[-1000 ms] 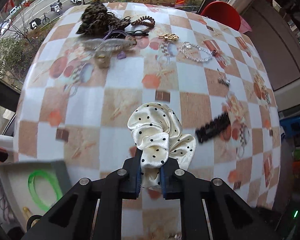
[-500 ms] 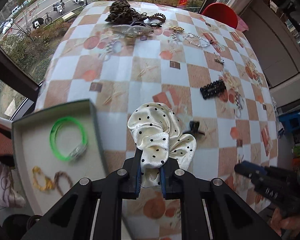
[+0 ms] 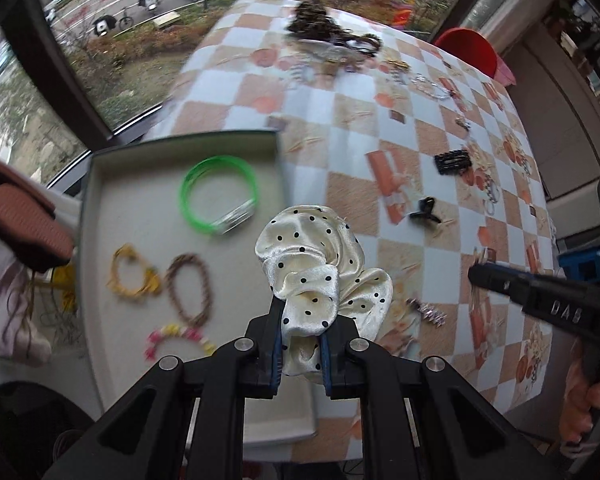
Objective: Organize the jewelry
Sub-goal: 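Carry the scrunchie and beige clip over the grey tray, then open right gripper to drop the clip inside the green bangle while left gripper releases the scrunchie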
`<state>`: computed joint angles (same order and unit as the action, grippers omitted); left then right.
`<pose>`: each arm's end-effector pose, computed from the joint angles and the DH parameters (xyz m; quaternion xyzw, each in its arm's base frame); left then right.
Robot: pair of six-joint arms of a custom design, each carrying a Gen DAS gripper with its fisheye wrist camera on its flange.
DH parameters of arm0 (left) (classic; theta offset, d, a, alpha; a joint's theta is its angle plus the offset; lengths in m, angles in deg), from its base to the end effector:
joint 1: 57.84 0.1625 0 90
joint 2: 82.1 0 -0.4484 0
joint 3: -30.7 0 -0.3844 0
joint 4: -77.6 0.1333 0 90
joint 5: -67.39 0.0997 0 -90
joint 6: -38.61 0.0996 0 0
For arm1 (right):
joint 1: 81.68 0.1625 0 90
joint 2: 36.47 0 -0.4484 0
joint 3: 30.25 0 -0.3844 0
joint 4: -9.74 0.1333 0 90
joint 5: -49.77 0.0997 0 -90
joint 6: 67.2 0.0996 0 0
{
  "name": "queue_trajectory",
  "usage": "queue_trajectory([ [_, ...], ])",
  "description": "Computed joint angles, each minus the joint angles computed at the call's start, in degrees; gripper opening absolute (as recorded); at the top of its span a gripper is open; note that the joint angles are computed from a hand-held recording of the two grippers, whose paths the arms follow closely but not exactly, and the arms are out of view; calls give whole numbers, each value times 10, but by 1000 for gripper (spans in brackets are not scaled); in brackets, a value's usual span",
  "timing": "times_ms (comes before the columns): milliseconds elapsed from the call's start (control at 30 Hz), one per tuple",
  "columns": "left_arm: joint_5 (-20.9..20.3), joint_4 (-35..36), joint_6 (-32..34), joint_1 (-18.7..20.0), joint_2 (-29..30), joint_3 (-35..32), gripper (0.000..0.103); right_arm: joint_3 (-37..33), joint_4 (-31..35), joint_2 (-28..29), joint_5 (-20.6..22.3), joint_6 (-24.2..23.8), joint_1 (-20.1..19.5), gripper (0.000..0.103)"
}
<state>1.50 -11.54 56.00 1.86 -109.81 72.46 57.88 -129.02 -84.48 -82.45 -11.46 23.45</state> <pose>-0.2750 -0.8155 0.1642 0.4168 0.8760 0.1028 0.2200 0.2477 -0.6619 0.1901 -0.3483 -0.8630 0.2655 0.2519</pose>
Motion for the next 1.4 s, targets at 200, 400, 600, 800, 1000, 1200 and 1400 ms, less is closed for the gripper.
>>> queue_trajectory([
  [200,28,2,-26,23,-13,-10,19,-85,22,51,18,-61,3,20],
  [400,56,6,-57,47,-9,-41,19,-188,59,111,35,-118,3,20],
  [600,87,7,-83,66,2,-63,19,-290,103,169,46,-163,-5,20],
  [800,111,3,-89,77,10,-63,19,-384,147,219,54,-190,-16,20],
  [1000,124,-12,-83,81,15,-52,19,-472,194,267,55,-209,-26,20],
  [1200,134,-29,-79,83,17,-42,19,-544,227,309,56,-219,-37,20],
  [1400,146,-58,-68,81,9,-14,19,-601,262,344,49,-225,-45,20],
])
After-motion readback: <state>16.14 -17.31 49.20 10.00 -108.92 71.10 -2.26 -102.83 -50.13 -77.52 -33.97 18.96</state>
